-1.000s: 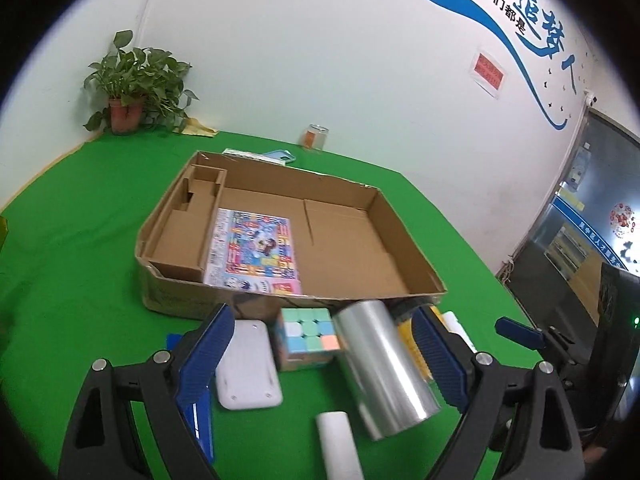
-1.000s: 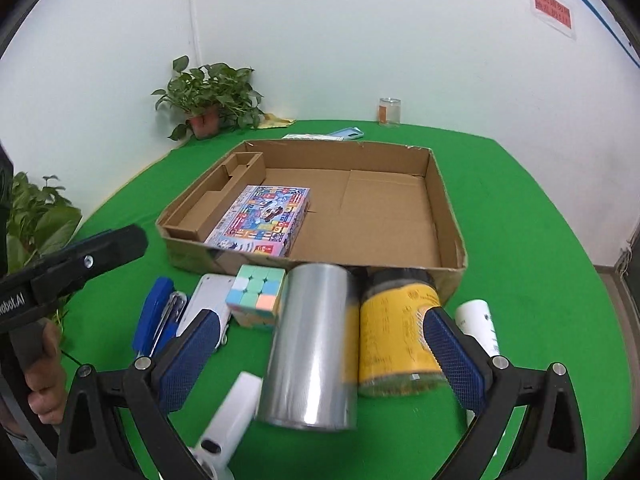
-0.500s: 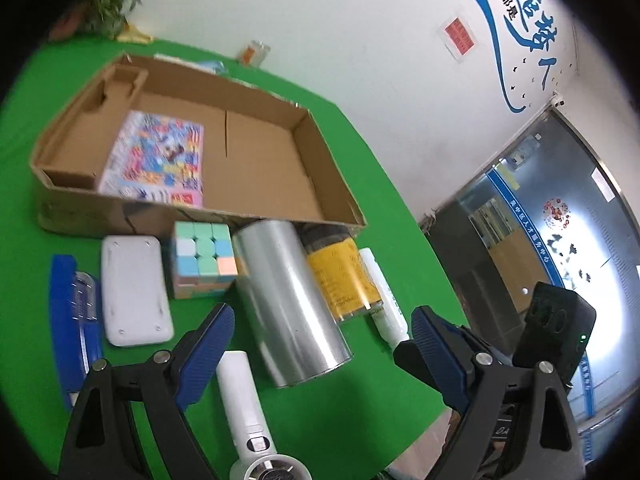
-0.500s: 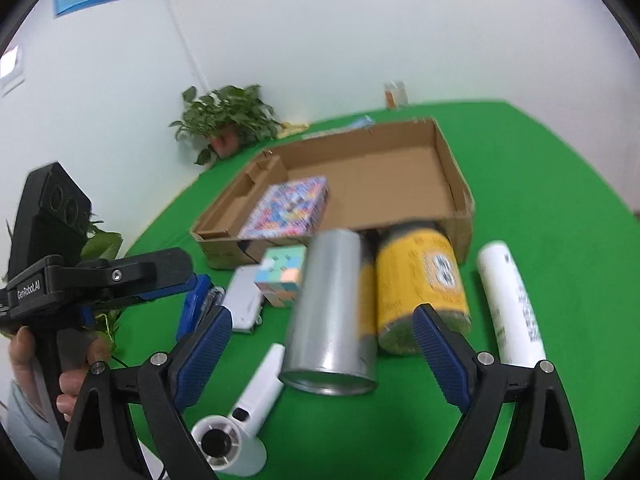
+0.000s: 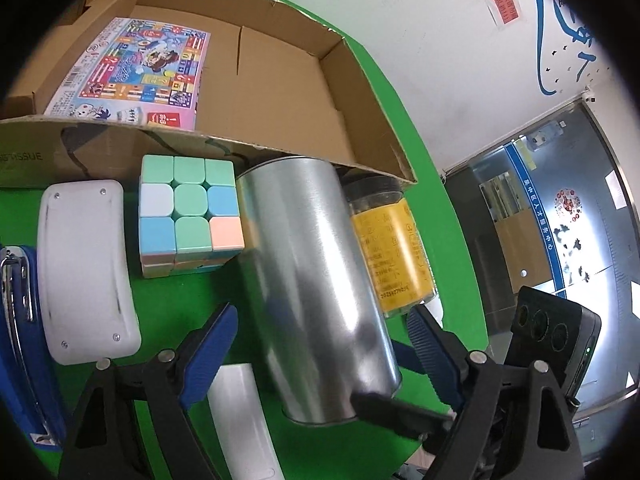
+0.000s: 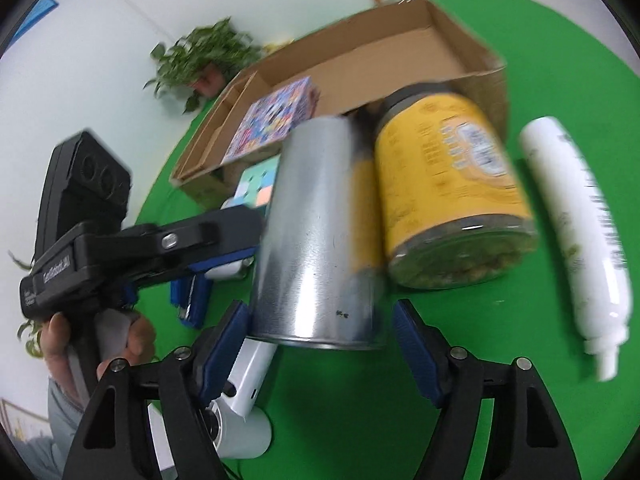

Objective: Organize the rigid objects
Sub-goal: 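Grasp the silver metal cylinder with the right tool while the left tool grips it, then lift the silver cylinder with both tools and lower it upright into the box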

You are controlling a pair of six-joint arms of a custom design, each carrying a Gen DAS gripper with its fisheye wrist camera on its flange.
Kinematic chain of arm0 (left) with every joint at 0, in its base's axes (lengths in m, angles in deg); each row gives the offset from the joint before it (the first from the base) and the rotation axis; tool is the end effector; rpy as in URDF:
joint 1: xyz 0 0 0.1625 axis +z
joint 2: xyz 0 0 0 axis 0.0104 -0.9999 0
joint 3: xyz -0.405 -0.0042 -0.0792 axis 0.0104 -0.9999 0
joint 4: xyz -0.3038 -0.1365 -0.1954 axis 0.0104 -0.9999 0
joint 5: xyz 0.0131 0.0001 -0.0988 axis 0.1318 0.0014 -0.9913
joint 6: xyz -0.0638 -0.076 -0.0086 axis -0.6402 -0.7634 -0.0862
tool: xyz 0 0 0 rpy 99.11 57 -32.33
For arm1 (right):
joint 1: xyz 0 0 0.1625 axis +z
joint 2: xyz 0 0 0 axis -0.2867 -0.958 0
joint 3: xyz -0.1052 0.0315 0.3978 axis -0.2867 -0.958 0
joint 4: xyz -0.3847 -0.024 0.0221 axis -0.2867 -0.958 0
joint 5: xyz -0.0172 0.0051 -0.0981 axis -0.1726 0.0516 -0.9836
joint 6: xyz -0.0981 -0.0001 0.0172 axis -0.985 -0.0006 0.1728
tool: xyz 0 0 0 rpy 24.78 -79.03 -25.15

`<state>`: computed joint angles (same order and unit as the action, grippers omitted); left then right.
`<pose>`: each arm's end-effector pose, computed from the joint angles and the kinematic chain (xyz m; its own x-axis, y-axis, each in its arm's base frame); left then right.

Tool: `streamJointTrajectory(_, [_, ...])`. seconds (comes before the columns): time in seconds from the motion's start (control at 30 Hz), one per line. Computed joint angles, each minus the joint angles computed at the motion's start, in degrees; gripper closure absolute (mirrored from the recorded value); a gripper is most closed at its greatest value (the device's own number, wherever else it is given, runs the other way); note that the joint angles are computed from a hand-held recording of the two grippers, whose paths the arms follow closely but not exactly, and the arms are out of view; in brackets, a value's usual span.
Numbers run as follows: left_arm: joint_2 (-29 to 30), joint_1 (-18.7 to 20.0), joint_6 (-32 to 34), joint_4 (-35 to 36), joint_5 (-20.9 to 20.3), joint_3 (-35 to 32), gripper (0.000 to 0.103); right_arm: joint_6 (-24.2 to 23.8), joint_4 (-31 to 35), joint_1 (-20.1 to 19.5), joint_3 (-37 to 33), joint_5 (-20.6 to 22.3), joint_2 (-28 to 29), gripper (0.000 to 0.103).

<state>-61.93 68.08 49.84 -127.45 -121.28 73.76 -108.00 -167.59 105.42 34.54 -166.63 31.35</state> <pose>-0.0946 -0.6547 0.1663 -0.9916 0.0997 -0.0826 0.1220 0.9333 -0.3378 0.1150 -0.6011 0.0693 -0.9463 -0.2728 0.1733 -0.3172 0.8864 -0.3372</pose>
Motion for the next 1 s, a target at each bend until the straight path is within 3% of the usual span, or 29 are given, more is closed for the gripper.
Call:
streamJointTrajectory(0.27, [1.38, 0.2, -0.44, 2.6, 1.07, -1.7, 0.021, -1.8, -1.65, 5.23, -1.92, -9.6, 3.45, 0.029])
streamJointTrajectory(0.37, [1.39, -0.08, -0.75, 4.91, 1.88, -2.15, 0.023, -3.76, 1.07, 6.95, -2.95, -13.3, 3.64, 0.027])
streamJointTrajectory(0.4, [1.11, 0.05, -0.74, 5.05, 1.48, -1.92, 0.023, -3.87, 2.44, 6.64, -3.04, -13.04, 3.08, 0.027])
streamJointTrajectory(0.5, [0.75, -0.07, -0.31, 4.41, 1.38, -1.18, 0.025, -0.45, 8.19, 3.7, -3.41, -5.34, 0.02, 0.028])
streamJointTrajectory(0.7, [0.41, 0.3, -1.1, 4.1, 0.42, -0.81, 0.026, 6.11, 18.27, -0.7, -7.76, 2.11, -0.45, 0.028])
streamJointTrajectory(1.0, [-0.79, 1.19, -1.8, 2.38, -1.61, 1.13, 0.03, 4.86, 16.35, 2.01, -9.06, -0.95, 2.36, 0.028])
